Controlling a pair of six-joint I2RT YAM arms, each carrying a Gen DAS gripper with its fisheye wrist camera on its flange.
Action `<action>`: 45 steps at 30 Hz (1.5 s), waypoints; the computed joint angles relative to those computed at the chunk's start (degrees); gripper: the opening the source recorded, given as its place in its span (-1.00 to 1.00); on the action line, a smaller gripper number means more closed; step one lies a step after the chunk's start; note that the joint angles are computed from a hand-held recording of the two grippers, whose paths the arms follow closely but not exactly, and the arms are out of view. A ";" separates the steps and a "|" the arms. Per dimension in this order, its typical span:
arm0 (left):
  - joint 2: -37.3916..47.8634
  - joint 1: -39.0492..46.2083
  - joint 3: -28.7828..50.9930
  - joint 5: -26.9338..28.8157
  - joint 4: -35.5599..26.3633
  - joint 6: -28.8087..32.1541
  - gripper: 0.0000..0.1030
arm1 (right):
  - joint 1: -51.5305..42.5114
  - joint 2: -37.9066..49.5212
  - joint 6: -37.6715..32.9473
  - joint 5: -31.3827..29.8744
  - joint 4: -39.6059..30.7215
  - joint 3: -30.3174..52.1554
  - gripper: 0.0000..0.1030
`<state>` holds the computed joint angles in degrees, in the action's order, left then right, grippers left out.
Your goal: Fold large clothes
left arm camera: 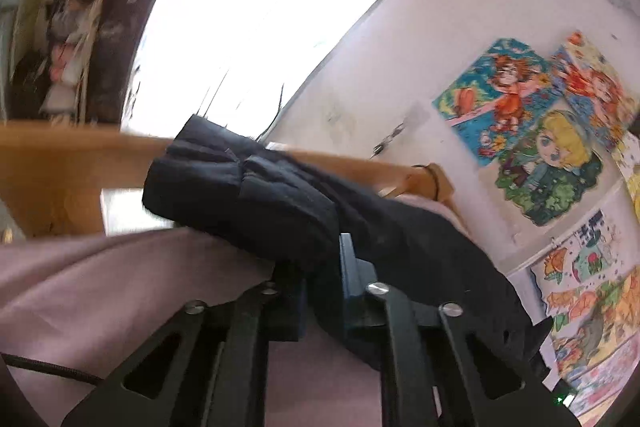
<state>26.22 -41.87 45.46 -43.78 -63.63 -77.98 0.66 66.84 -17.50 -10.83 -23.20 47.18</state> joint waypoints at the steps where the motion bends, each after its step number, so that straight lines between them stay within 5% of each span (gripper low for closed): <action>1: 1.27 -3.29 1.76 -3.28 -0.97 -0.25 -0.87 | -1.50 -0.34 -0.26 -2.30 -0.50 0.22 1.00; 6: 10.25 -10.75 11.27 -13.13 2.46 8.56 -0.88 | -10.75 -3.26 -3.42 -13.13 -7.64 2.76 1.00; 13: 28.19 -19.36 29.18 -18.49 16.60 30.96 -0.89 | -33.60 -2.32 -21.19 -29.68 -24.29 11.52 1.00; 17: 40.29 -21.51 39.81 -14.49 25.02 45.10 -0.89 | -45.94 3.33 -30.74 -37.41 -32.67 17.63 1.00; 19: 47.70 -21.97 47.59 -9.63 24.21 48.42 -0.89 | -51.62 6.86 -34.61 -40.83 -35.28 20.32 1.00; 31: 88.61 -23.99 88.55 2.66 16.84 51.95 -0.91 | -67.57 31.06 -35.69 -43.85 -36.74 39.08 1.00; 38: 103.90 -25.42 95.82 10.93 18.54 51.70 -0.93 | -70.91 45.81 -33.48 -43.17 -42.50 53.54 1.00; 45: 114.65 -26.34 98.78 18.40 18.80 52.32 -0.93 | -72.30 63.50 -38.59 -45.63 -64.52 73.90 1.00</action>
<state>140.87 -68.21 144.24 -25.38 -44.83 -25.66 -71.63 130.35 -56.10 -56.46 -87.72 121.08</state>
